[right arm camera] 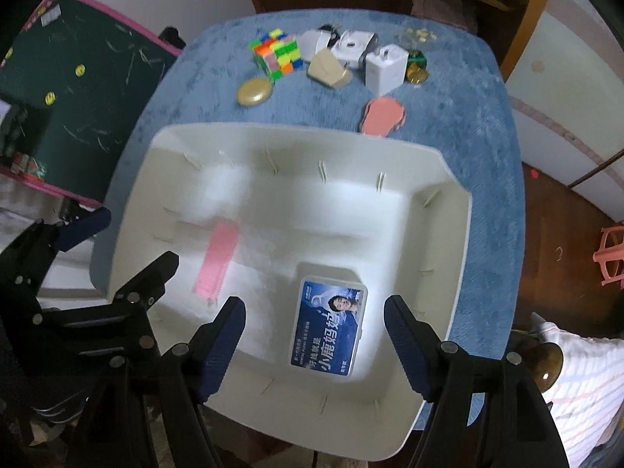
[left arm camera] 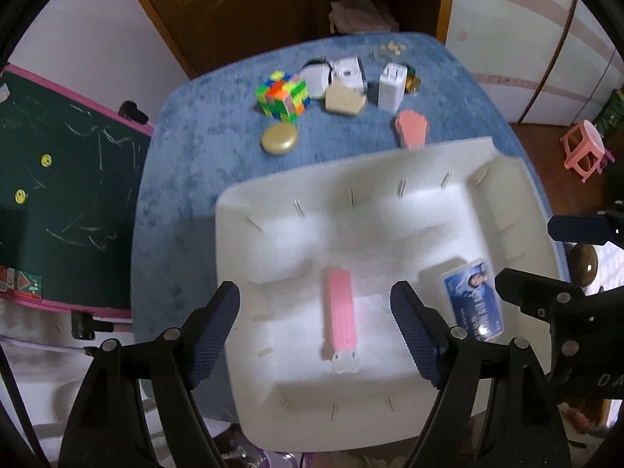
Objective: Organize rigid objects
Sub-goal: 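Lower the pink roller and blue box into the white tray and open both tools, then grasp the gold round tin with the left tool while the right tool grasps the white charger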
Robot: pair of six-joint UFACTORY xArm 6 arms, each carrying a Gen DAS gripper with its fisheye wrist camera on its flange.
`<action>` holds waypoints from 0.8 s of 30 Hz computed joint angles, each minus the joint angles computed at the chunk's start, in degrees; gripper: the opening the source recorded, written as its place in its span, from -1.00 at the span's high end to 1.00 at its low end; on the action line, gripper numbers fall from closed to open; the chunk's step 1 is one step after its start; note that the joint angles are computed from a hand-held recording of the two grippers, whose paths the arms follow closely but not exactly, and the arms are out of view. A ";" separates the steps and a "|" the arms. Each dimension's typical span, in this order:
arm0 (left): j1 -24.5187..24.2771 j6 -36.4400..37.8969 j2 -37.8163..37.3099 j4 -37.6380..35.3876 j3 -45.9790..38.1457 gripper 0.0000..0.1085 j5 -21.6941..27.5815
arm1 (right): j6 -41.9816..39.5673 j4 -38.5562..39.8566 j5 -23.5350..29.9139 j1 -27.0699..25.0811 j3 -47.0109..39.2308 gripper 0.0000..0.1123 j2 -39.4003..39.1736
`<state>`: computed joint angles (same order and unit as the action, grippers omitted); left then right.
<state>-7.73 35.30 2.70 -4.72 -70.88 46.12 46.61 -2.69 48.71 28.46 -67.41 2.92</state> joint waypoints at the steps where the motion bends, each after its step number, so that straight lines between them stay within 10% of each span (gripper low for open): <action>1: 0.01 0.21 -0.29 -0.36 -0.29 -0.51 -0.02 | 0.12 -0.34 0.07 -0.24 -0.30 -0.32 -0.41; 24: 0.60 2.81 11.64 -8.55 -26.40 -0.53 5.26 | 4.93 -10.95 3.53 -4.24 -13.85 -0.32 -0.04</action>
